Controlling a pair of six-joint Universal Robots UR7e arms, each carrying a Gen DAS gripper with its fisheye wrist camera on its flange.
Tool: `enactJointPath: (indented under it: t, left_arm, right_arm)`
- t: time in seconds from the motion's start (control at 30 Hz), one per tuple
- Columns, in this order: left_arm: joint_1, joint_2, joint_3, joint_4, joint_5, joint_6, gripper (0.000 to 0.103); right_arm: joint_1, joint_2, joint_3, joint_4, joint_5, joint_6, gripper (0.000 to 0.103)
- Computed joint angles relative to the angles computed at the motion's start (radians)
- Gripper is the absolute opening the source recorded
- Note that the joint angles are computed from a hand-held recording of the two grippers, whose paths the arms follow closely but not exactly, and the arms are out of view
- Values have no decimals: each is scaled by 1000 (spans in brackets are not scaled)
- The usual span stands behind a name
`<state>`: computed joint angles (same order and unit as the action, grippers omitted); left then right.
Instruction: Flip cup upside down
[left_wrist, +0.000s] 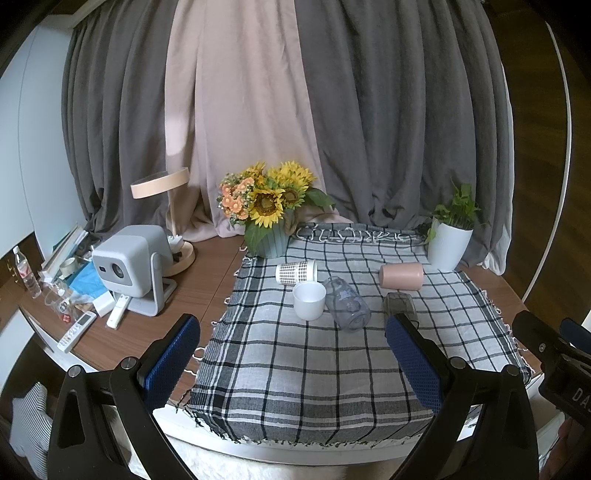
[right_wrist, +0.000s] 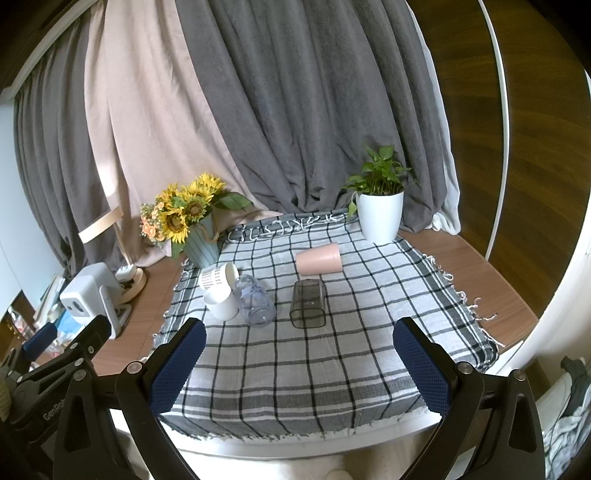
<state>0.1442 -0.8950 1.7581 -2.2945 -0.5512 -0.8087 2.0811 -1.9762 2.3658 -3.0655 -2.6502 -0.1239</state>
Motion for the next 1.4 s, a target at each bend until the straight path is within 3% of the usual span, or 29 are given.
enactJointPath:
  t: [0.53, 0.73, 0.93, 1.03, 1.2, 1.4]
  left_arm:
    - [1, 6, -9, 39, -11, -31, 103]
    - [34, 15, -25, 109, -50, -100, 103]
    - [101, 56, -111, 275, -72, -222, 103]
    - [144, 90, -171, 347, -77, -299, 103]
    - [205, 161, -304, 514, -65, -452, 103]
    - [275, 276, -489, 696, -56, -619, 103]
  right_arm:
    - [8, 5, -11, 26, -10, 19, 102]
    - [-47, 27, 17, -20, 48, -16, 102]
    - [-149, 69, -31, 38, 162, -63, 102]
    - [-224, 105, -82, 80, 257, -115, 102]
    - [-339, 201, -202, 180, 421, -205, 102]
    - [-425, 358, -385, 326, 529, -323, 102]
